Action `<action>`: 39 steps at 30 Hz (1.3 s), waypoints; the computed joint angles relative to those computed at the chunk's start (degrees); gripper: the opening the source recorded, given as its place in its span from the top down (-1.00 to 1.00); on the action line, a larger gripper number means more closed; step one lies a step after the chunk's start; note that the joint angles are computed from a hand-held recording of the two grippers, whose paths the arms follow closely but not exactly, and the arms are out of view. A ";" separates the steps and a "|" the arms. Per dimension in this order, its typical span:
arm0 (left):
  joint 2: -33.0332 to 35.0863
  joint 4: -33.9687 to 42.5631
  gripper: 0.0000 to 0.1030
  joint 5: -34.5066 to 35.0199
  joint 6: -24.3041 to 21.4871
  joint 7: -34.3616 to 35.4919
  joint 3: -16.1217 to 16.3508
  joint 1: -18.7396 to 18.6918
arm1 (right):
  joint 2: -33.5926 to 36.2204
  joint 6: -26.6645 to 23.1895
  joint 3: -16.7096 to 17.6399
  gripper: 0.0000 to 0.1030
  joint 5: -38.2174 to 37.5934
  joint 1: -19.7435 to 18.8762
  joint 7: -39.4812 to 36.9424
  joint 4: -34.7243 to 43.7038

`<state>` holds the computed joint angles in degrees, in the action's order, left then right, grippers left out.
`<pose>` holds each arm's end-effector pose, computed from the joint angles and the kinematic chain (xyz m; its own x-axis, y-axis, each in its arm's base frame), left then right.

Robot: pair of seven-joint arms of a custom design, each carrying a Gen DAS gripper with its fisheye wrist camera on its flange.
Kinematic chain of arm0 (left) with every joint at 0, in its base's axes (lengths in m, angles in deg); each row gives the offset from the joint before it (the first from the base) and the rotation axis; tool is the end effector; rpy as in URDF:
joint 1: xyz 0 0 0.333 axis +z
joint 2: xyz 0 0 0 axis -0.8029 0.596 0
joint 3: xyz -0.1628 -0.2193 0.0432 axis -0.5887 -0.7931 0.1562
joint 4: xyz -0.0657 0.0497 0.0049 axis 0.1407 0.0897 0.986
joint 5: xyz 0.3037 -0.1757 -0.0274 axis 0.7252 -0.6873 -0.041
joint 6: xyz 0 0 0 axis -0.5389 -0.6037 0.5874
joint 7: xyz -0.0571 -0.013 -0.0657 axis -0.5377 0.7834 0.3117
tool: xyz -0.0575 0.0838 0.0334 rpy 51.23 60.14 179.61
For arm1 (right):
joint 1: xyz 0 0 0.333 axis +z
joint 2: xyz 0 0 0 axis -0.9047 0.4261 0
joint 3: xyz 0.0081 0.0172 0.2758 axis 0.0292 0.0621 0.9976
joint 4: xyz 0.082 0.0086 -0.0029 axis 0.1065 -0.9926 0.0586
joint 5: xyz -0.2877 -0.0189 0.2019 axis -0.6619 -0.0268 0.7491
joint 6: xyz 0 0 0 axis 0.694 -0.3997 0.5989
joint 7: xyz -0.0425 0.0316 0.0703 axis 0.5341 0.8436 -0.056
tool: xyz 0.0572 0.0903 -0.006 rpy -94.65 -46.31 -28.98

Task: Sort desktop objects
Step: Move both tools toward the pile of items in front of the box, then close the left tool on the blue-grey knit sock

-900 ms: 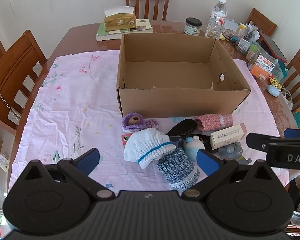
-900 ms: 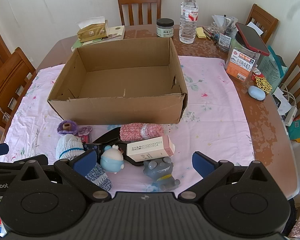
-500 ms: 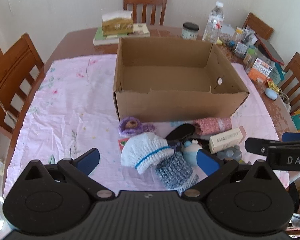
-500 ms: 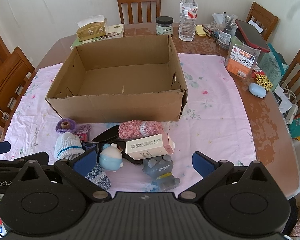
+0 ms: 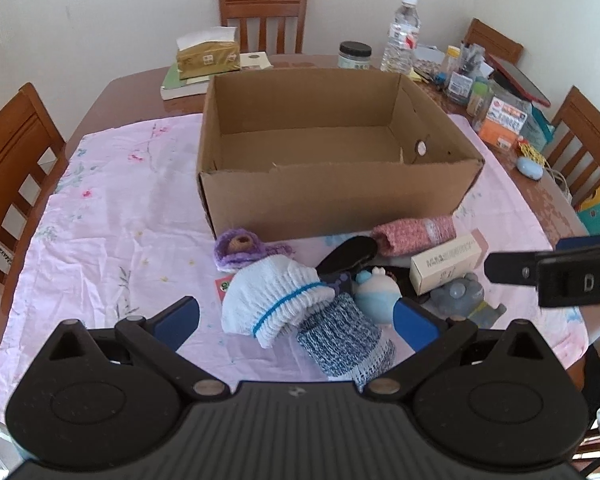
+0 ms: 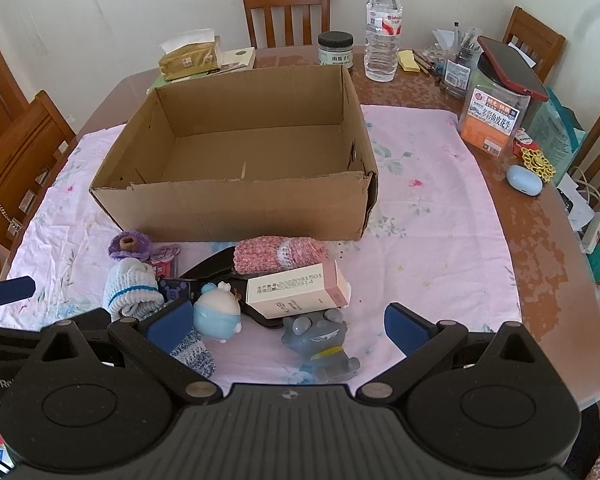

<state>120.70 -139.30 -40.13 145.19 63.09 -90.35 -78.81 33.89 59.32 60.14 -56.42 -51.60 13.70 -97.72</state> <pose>0.6425 -0.3218 0.4973 0.0734 -0.9966 0.0378 -0.8093 -0.0817 -0.5818 0.6896 0.1750 0.5276 0.1839 -0.9768 -0.1096 -0.8427 -0.0993 -0.5291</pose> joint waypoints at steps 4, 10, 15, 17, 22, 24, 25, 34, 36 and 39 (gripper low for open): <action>-1.38 -4.05 -0.99 1.32 3.28 0.08 0.07 -0.23 | -1.90 2.94 0.39 -1.00 1.01 -0.80 -1.00 -4.62; -3.37 -10.28 -0.99 2.62 9.11 0.30 -0.24 -0.03 | -5.27 8.15 0.92 -1.00 2.39 -1.98 -3.49 -12.54; -4.42 -14.12 -0.99 3.18 13.04 -0.70 -0.31 0.25 | -8.77 14.41 1.52 -1.00 3.86 -3.13 -7.20 -20.72; -4.79 -15.57 -0.99 4.30 14.59 -1.91 0.34 -0.18 | -9.88 16.88 1.78 -1.00 4.37 -3.47 -9.00 -23.62; -5.08 -17.96 -0.99 8.14 17.33 -2.60 1.23 -1.07 | -11.76 21.70 1.54 -1.00 3.91 -3.31 -12.11 -28.95; -4.56 -17.62 -0.99 8.05 17.30 -1.01 0.68 -0.87 | -11.94 21.71 1.20 -1.00 3.07 -2.99 -12.34 -29.54; -4.38 -17.67 -0.99 7.46 17.71 0.07 0.16 -0.48 | -12.07 21.77 1.23 -1.00 3.00 -2.99 -12.54 -29.87; -1.19 -13.99 -0.99 2.51 17.12 4.83 -1.05 -0.26 | -12.76 20.11 2.02 -1.00 5.78 -3.92 -14.51 -30.80; -0.64 -13.54 -0.99 1.78 17.42 5.43 -0.99 -0.34 | -13.10 20.34 1.92 -1.00 5.95 -4.00 -14.70 -31.33; 0.36 -12.44 -0.99 1.83 17.12 4.99 -0.08 -1.08 | -13.62 20.60 1.74 -1.00 6.03 -4.15 -14.90 -32.10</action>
<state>121.06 -151.74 -38.30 162.31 68.08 -90.43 -79.89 20.26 79.93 61.88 -50.39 -55.75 -1.20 -129.82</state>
